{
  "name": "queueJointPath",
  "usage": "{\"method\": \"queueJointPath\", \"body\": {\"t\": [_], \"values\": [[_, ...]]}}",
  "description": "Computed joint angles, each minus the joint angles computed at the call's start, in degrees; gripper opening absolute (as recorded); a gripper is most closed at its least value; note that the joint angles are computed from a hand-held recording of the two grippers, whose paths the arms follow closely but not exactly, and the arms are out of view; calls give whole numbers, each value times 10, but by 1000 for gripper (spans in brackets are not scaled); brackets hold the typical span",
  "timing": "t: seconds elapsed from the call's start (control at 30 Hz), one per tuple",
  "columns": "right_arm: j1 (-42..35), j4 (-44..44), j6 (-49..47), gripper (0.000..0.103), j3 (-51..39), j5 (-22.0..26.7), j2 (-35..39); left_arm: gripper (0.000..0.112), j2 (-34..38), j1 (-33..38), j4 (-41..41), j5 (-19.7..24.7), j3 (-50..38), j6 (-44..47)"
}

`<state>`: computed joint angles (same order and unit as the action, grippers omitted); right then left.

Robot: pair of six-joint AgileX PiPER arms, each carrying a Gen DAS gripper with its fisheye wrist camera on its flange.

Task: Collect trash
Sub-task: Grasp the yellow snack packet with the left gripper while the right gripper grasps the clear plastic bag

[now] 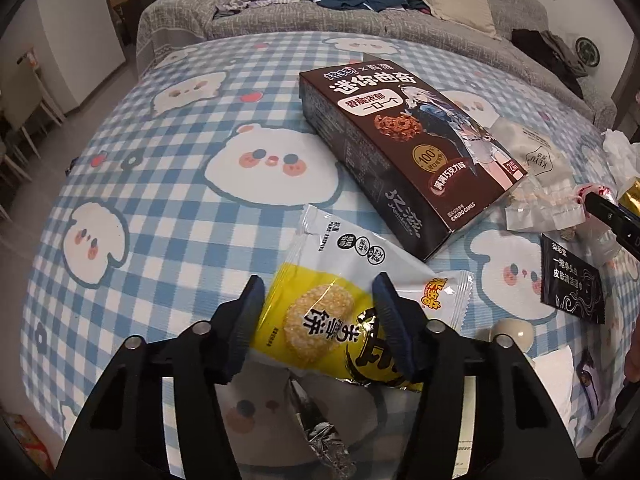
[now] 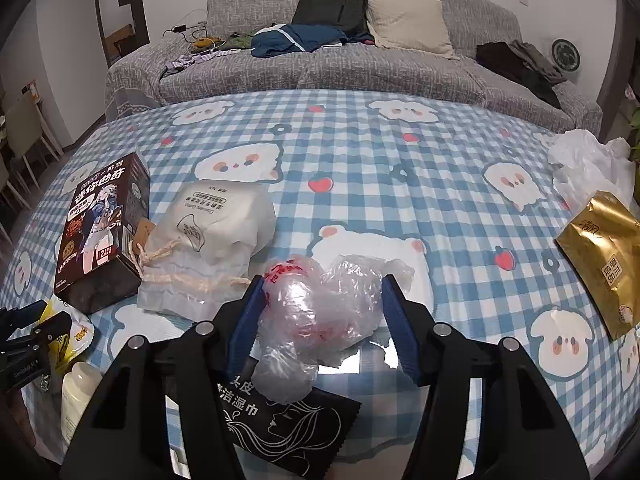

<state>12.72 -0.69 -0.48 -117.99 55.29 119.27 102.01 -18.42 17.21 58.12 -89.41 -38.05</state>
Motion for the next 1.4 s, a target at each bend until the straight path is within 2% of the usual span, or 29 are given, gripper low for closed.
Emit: {"method": "queueJointPath", "body": {"t": [0.1, 0.17, 0.37, 0.87, 1.4], "values": [[3, -4, 5, 52, 2, -2, -1, 39, -7, -5, 11, -1, 9, -6], [5, -9, 6, 51, 7, -5, -3, 27, -10, -8, 19, -3, 14, -13], [4, -9, 7, 49, 16, -10, -9, 18, -12, -15, 36, -8, 20, -24], [-2, -10, 14, 48, 52, -26, -39, 14, -54, -9, 26, -24, 47, -29], [17, -21, 28, 48, 156, -49, -142, 13, -122, -39, 37, 15, 62, -58]]}}
